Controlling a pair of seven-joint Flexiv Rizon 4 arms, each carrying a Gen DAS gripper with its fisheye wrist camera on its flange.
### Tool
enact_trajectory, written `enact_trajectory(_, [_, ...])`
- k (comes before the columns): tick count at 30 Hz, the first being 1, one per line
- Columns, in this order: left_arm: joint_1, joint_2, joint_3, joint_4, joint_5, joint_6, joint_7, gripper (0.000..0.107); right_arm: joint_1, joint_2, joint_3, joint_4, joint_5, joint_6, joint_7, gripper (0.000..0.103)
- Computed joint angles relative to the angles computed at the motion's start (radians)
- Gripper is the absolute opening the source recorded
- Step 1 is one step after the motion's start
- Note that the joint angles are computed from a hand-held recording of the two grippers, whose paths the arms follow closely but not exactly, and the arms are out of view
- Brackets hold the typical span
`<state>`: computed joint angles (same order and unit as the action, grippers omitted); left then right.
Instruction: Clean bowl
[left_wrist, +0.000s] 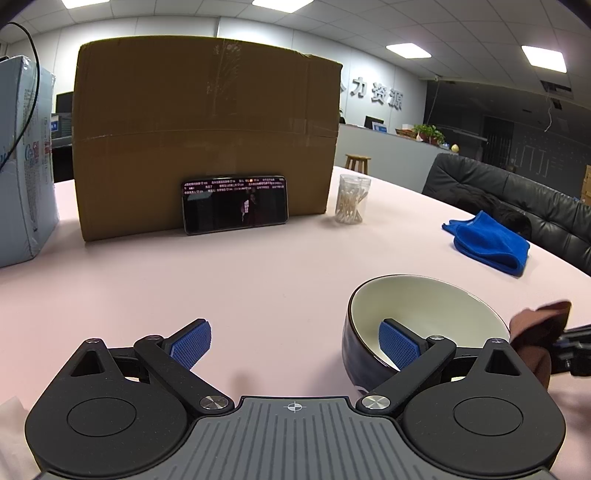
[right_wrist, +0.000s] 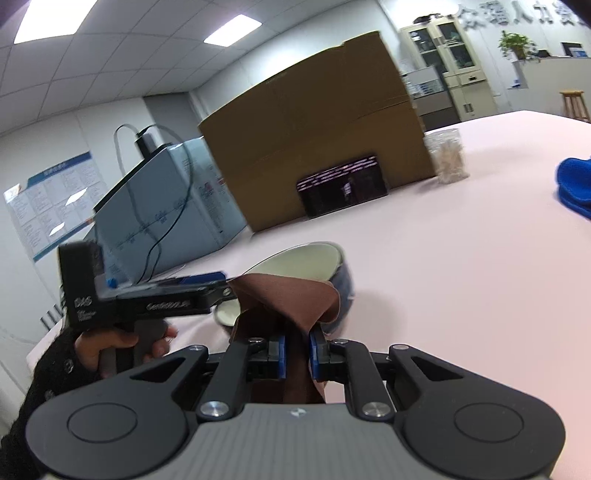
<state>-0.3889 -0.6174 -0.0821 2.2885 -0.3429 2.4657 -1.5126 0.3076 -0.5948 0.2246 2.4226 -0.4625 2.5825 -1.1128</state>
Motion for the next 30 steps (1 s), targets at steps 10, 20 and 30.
enact_trajectory(10, [-0.007, 0.001, 0.001, 0.002, -0.006, 0.003, 0.0, 0.099, -0.034, -0.024, 0.015, -0.029, -0.17, -0.007, 0.058, 0.015])
enact_trajectory(20, [0.002, 0.004, -0.001, 0.001, 0.005, -0.004, -0.006, 0.099, 0.006, 0.017, -0.007, 0.007, -0.008, -0.011, 0.003, 0.015])
enact_trajectory(30, [0.006, 0.006, 0.0, 0.001, 0.012, -0.007, -0.008, 0.099, 0.05, 0.022, -0.022, -0.01, 0.143, -0.017, -0.052, 0.015])
